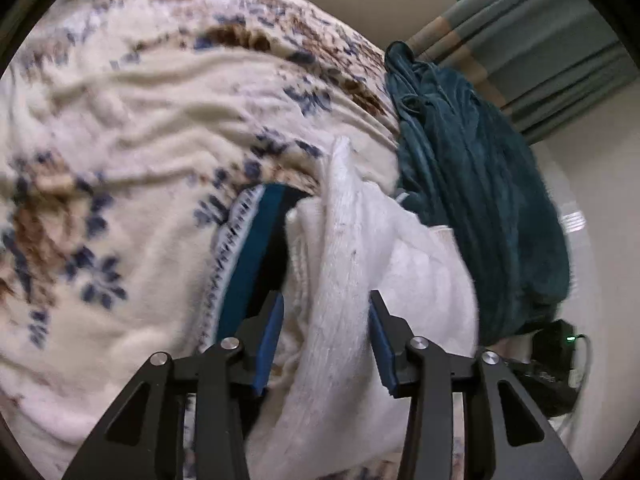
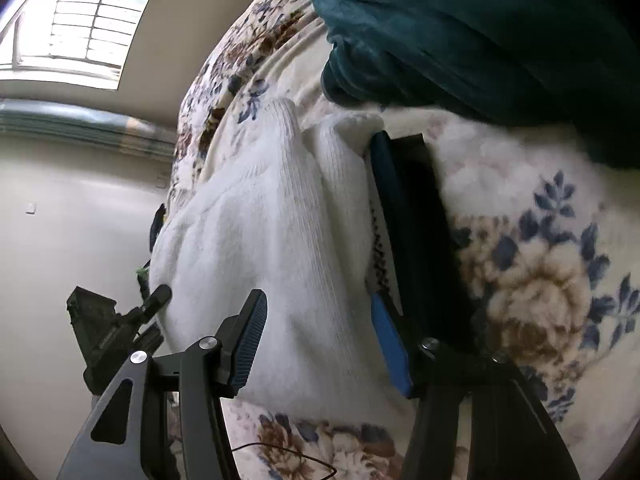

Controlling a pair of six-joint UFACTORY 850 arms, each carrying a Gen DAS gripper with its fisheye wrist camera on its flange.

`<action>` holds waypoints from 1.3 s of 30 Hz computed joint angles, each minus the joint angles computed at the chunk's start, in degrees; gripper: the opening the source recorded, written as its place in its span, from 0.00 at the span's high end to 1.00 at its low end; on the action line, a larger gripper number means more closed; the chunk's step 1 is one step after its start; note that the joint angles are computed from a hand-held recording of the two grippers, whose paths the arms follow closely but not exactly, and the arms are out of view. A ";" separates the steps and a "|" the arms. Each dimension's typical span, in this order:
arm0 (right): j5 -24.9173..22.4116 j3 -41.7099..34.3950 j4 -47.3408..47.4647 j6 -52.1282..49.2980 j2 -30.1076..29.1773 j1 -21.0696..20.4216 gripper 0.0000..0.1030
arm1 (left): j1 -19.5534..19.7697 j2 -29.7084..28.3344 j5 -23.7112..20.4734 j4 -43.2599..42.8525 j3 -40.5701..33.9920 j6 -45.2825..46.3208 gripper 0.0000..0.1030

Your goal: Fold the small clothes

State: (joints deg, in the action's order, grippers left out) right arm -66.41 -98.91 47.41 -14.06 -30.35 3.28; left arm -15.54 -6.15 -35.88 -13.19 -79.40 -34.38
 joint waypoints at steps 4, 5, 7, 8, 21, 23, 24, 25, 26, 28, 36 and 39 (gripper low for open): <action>3.31 -1.81 -1.74 0.68 -0.78 0.68 0.45 | -0.47 -5.03 -2.60 8.66 -6.54 -1.25 0.62; 4.53 -3.91 -1.40 1.38 -2.12 1.16 0.45 | 0.23 -7.22 -3.81 7.82 -8.84 0.14 0.62; 4.54 -6.98 -1.35 2.10 -4.18 1.47 0.45 | 1.45 -9.87 -4.62 6.68 -11.18 0.07 0.62; 4.49 -9.60 -2.53 3.56 -6.18 2.09 0.46 | 2.16 -11.01 -5.13 4.89 -11.98 1.30 0.62; 7.02 -11.53 -9.44 9.29 -8.08 3.09 0.91 | 3.31 -12.04 -6.36 3.51 -12.02 1.57 0.87; 7.42 -11.61 -12.63 9.26 -6.69 3.75 0.85 | 1.72 -9.53 -6.21 9.13 -11.10 -3.79 0.87; 7.77 -11.05 -15.62 9.53 -5.27 4.30 0.81 | 0.44 -7.59 -6.42 12.19 -10.01 -6.14 0.84; 7.74 -10.26 -16.30 8.80 -4.09 4.50 0.76 | -0.84 -5.29 -5.73 14.79 -8.04 -8.03 0.81; 7.55 -8.65 -16.77 7.57 -2.38 4.62 0.70 | -2.42 -2.61 -4.78 16.61 -5.47 -9.96 0.74; 6.84 -4.39 -17.90 6.53 1.41 4.65 0.48 | -4.32 0.72 -4.48 17.29 -1.59 -12.43 0.74; 5.64 12.09 -13.38 3.31 9.04 2.87 0.48 | -7.67 7.54 -1.34 22.43 12.06 -25.11 0.74; 7.24 13.49 -15.78 4.70 9.16 3.49 0.48 | -6.58 7.95 -1.02 19.93 13.37 -25.27 0.71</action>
